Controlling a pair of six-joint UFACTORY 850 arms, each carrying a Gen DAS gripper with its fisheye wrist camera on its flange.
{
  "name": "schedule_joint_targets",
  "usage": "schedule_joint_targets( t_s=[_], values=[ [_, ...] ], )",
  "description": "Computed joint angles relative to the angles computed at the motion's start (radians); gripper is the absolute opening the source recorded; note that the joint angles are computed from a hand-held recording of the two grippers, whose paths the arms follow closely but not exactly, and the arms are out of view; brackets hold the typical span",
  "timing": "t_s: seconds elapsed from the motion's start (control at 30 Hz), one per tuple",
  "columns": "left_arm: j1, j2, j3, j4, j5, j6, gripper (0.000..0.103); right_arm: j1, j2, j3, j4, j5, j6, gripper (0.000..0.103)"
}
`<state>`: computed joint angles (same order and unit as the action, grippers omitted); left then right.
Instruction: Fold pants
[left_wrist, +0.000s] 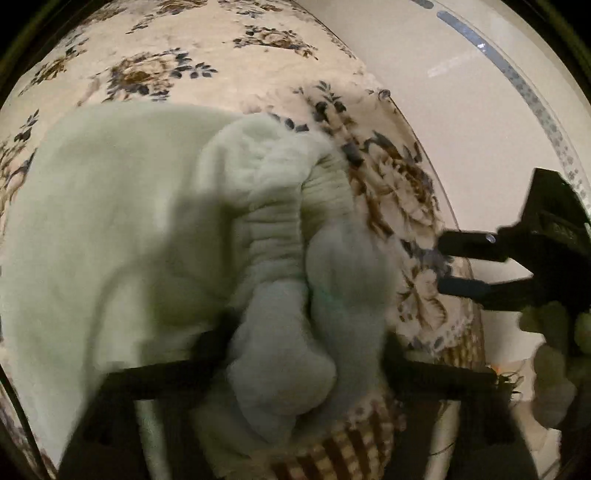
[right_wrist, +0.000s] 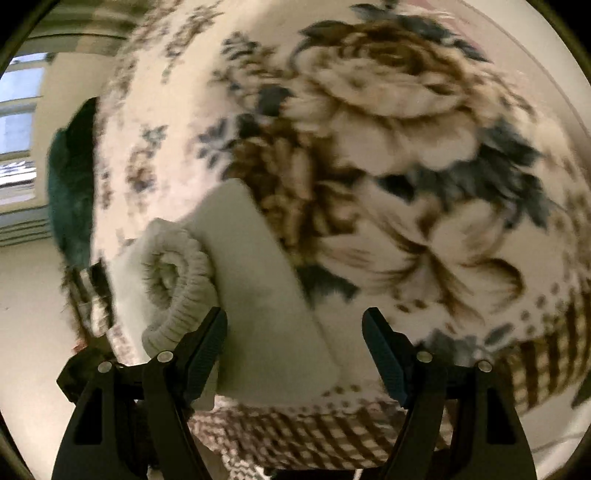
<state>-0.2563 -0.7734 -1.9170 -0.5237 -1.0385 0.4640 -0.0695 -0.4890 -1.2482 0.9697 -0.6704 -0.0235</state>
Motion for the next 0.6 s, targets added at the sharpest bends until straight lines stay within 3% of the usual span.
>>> schedule_joint_targets(
  t_s=[0.17,0.33,0.4,0.5,0.6],
  values=[
    [0.039,0.022,-0.027,-0.033,-0.034,-0.037,0.1,0.017,-0.056,-0.072,0.17,-0.061,-0.164,0.078],
    [0.099,0.097,0.041,0.028,0.073,-0.114,0.101,0.057,-0.137,-0.137,0.302,-0.142,-0.315,0.083],
    [0.126,0.105,0.052,0.11,0.111,-0.202,0.101,0.073,-0.176,-0.165,0.353,-0.174,-0.376,0.089],
    [0.161,0.078,0.037,0.219,0.111,-0.335,0.1,0.102,-0.229,-0.196,0.385,-0.167,-0.4,0.096],
    [0.192,0.053,0.037,0.254,0.114,-0.429,0.1,0.116,-0.278,-0.237,0.393,-0.182,-0.414,0.096]
  ],
)
